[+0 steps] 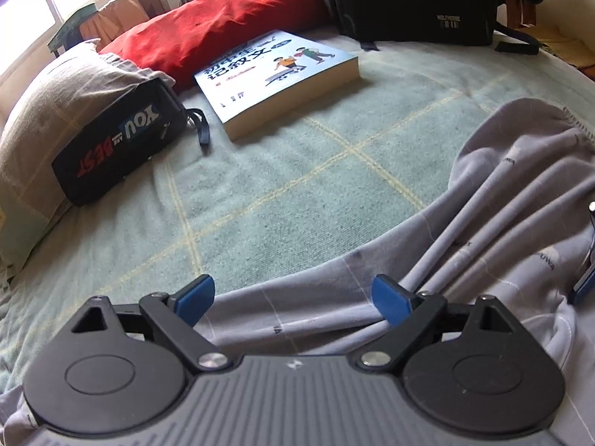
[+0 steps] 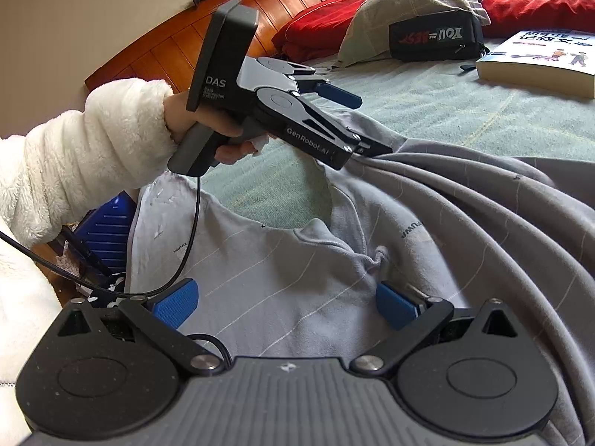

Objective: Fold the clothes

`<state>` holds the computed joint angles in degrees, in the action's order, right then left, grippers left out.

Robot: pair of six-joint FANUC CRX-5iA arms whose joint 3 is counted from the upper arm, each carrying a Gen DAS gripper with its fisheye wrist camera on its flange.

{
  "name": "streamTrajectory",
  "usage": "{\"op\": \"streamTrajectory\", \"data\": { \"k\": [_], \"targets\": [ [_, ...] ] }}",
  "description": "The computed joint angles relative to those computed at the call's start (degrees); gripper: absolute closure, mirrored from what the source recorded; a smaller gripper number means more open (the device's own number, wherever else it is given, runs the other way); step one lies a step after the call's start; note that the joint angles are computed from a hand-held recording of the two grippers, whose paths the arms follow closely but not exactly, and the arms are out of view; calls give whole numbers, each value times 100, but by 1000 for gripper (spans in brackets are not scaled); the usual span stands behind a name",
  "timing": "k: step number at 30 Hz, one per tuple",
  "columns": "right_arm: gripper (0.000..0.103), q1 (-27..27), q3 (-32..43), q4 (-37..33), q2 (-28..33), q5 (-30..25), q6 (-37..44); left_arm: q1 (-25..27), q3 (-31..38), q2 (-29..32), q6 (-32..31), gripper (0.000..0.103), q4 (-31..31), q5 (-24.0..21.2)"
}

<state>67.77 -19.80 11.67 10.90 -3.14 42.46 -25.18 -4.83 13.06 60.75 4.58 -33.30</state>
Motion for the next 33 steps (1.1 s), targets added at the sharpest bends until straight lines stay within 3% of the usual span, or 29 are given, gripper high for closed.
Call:
{"op": "streamTrajectory", "data": {
  "k": [3,6,9,12,15,19,22,26,28,30,33],
  "targets": [
    [0,-7,-62,214,-6,47,-191,-6,129,54,-47,13,91,-10],
    [0,6,69,-242,3,-63,240,-64,399,220,38,13,102,91],
    [0,6,148,-513,6,-126,497,-114,1078,677,34,12,225,-502],
    [0,4,158,-597,3,-117,570,-239,1925,1178,195,13,-54,-1350],
    [0,2,144,-566,-3,-102,536,-268,1959,1199,-184,13,103,-1623],
    [0,-9,-39,104,-7,52,-102,-321,1362,735,-702,12,-17,-1377],
    [0,-22,-117,435,1,117,-405,-291,1122,537,-658,11,-66,-1289],
    [0,7,71,-279,3,-58,289,-215,1009,495,-463,13,68,-1198],
    [0,2,149,-545,8,-129,563,-223,864,433,-725,14,180,-1008],
    [0,1,199,-723,9,-171,734,-226,760,397,-1086,21,347,-887],
    [0,-2,245,-890,8,-207,895,-218,844,507,-1286,40,646,-1061]
  ]
}}
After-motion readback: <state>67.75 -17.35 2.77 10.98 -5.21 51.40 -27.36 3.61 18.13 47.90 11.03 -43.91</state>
